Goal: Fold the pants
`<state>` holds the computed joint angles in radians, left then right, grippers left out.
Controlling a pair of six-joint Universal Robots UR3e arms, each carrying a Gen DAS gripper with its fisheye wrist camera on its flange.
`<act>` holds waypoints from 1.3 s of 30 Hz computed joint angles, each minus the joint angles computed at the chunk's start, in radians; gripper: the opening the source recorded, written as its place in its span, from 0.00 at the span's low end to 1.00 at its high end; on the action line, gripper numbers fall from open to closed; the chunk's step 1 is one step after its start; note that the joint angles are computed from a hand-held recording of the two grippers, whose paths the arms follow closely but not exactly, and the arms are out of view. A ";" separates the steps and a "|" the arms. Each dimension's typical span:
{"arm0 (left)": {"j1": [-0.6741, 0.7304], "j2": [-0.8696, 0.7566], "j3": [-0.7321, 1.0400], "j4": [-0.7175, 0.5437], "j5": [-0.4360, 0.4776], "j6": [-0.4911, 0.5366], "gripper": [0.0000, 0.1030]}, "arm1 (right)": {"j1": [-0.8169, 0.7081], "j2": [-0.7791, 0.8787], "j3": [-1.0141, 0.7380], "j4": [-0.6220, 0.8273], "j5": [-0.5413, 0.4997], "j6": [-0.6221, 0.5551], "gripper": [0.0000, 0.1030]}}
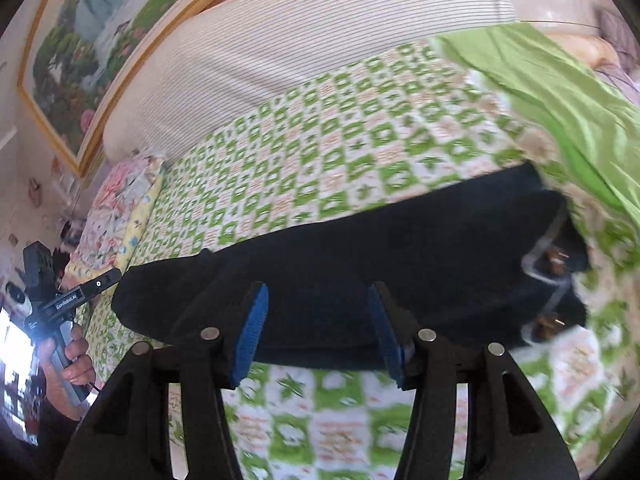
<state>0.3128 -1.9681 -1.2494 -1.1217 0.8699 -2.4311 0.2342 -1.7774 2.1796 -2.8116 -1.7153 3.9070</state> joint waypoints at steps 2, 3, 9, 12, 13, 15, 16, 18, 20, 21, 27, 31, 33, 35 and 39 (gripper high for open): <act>-0.056 0.015 -0.015 -0.019 0.001 0.024 0.48 | -0.010 -0.086 0.063 0.022 -0.017 0.020 0.52; -0.087 0.019 -0.020 -0.025 0.004 0.032 0.49 | -0.016 -0.126 0.089 0.039 -0.029 0.031 0.52; -0.268 0.039 -0.059 -0.043 0.036 0.083 0.52 | -0.107 -0.384 0.225 0.167 -0.032 0.055 0.52; -0.348 0.024 -0.051 -0.049 0.054 0.093 0.53 | -0.169 -0.512 0.270 0.250 -0.021 0.044 0.52; -0.380 0.010 -0.038 -0.051 0.062 0.092 0.53 | -0.179 -0.541 0.276 0.274 -0.032 0.046 0.52; -0.427 -0.019 -0.010 -0.052 0.079 0.090 0.53 | -0.228 -0.611 0.293 0.326 -0.020 0.032 0.52; -0.456 -0.036 0.005 -0.049 0.088 0.087 0.53 | -0.259 -0.640 0.302 0.346 -0.003 0.020 0.52; -0.500 -0.065 0.029 -0.033 0.109 0.081 0.53 | -0.338 -0.702 0.322 0.390 0.045 -0.016 0.52; -0.542 -0.097 0.059 -0.023 0.134 0.071 0.53 | -0.432 -0.756 0.345 0.420 0.118 -0.068 0.52; -0.560 -0.114 0.074 -0.023 0.145 0.070 0.53 | -0.499 -0.785 0.359 0.444 0.178 -0.107 0.52; -0.623 -0.216 0.160 0.002 0.218 0.041 0.54 | -0.558 -0.737 0.394 0.357 0.217 -0.153 0.52; -0.657 -0.261 0.181 0.057 0.277 0.025 0.52 | -0.551 -0.690 0.384 0.307 0.207 -0.183 0.21; -0.674 -0.266 0.184 0.075 0.306 0.042 0.15 | -0.554 -0.677 0.373 0.304 0.216 -0.203 0.10; -0.679 -0.266 0.207 0.038 0.300 0.063 0.05 | -0.522 -0.666 0.363 0.293 0.185 -0.192 0.09; -0.673 -0.209 0.189 0.013 0.281 0.097 0.03 | -0.461 -0.703 0.326 0.321 0.141 -0.150 0.08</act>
